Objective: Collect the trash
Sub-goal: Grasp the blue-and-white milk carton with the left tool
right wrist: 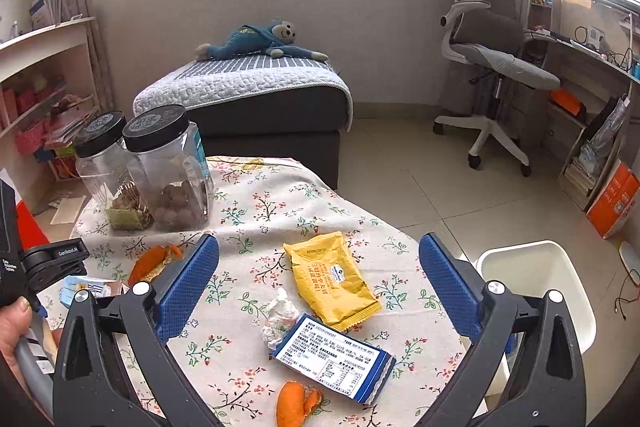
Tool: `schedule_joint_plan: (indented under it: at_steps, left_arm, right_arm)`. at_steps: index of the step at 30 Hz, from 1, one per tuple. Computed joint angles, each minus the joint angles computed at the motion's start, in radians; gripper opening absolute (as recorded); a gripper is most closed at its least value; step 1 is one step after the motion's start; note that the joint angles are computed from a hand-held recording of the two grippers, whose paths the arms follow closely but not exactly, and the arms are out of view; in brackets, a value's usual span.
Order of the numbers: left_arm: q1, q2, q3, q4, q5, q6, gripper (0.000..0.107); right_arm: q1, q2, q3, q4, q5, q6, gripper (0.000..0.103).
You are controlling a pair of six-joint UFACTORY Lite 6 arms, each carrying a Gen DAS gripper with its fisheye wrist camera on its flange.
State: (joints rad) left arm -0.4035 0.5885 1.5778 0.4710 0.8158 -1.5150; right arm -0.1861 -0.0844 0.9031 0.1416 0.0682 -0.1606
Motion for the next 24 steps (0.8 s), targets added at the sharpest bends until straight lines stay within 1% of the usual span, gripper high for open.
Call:
schedule_joint_plan:
  at_steps: [1,2,4,5,6,7,8,9,10,12,14,17,19,21,24]
  left_arm:
    - [0.014,0.016,0.005,-0.02,-0.012,0.01,0.093]
    - [0.029,0.034,0.015,-0.052,-0.035,0.031,0.093]
    - [0.055,0.074,0.038,-0.147,-0.074,0.12,0.093]
    - [0.064,0.099,0.059,-0.198,-0.084,0.18,0.093]
    - [0.068,0.118,0.074,-0.243,-0.092,0.241,0.093]
    - [0.068,0.125,0.071,-0.283,-0.113,0.3,0.084]
    - [0.067,0.125,0.065,-0.313,-0.123,0.352,0.072]
    - [0.061,0.116,0.055,-0.302,-0.119,0.363,0.067]
    - [0.058,0.091,0.026,-0.287,-0.135,0.374,0.06]
    - [0.069,0.03,-0.04,-0.308,-0.175,0.434,0.057]
    - [0.084,-0.04,-0.103,-0.31,-0.197,0.466,0.057]
    - [0.105,-0.144,-0.162,-0.304,-0.2,0.519,0.057]
    - [0.125,-0.218,-0.204,-0.311,-0.209,0.562,0.057]
    - [0.15,-0.294,-0.258,-0.323,-0.222,0.586,0.058]
    - [0.206,-0.387,-0.324,-0.39,-0.243,0.663,0.058]
  right_arm:
    - [-0.001,0.029,0.014,0.068,0.011,-0.063,0.096]
    - [-0.002,0.055,0.031,0.095,0.022,-0.085,0.096]
    - [0.002,0.105,0.06,0.037,0.036,-0.032,0.096]
    - [0.005,0.13,0.078,0.037,0.048,-0.034,0.096]
    - [0.009,0.154,0.098,0.079,0.066,-0.078,0.096]
    - [0.013,0.18,0.12,0.154,0.085,-0.154,0.096]
    - [0.021,0.203,0.14,0.208,0.103,-0.208,0.096]
    - [0.031,0.225,0.157,0.243,0.116,-0.249,0.096]
    - [0.043,0.246,0.173,0.259,0.13,-0.274,0.096]
    - [0.068,0.309,0.222,0.278,0.179,-0.302,0.096]
    - [0.082,0.398,0.302,0.34,0.272,-0.346,0.096]
    - [0.113,0.532,0.434,0.391,0.376,-0.316,0.096]
    - [0.156,0.626,0.54,0.383,0.428,-0.247,0.096]
    - [0.213,0.694,0.62,0.318,0.437,-0.139,0.096]
    - [0.297,0.749,0.672,0.184,0.382,0.047,0.096]
